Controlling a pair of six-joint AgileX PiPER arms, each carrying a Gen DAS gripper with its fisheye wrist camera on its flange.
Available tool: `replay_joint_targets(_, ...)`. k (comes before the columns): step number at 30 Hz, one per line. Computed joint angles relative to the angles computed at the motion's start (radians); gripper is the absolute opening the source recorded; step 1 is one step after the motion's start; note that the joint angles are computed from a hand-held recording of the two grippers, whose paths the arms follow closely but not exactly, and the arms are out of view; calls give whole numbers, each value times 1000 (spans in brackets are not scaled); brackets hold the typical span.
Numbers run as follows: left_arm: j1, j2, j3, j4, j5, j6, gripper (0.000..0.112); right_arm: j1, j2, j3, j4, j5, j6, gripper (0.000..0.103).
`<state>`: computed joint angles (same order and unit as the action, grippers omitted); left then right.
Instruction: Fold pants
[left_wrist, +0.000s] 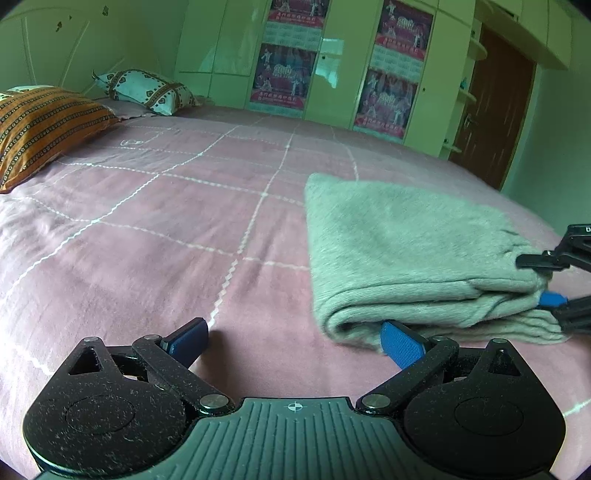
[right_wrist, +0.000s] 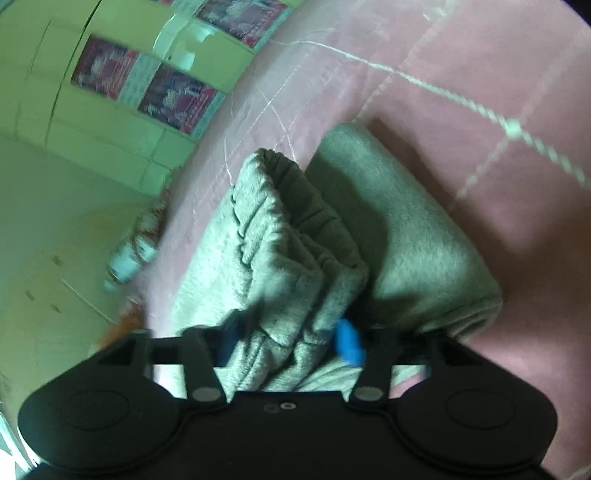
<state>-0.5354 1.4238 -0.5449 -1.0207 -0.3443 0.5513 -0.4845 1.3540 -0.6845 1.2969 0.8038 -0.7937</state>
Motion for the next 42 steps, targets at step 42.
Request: replay_joint_targets(42,64,26,21,214,1,-319,97,-256,96,-58,-70,224,-182,43)
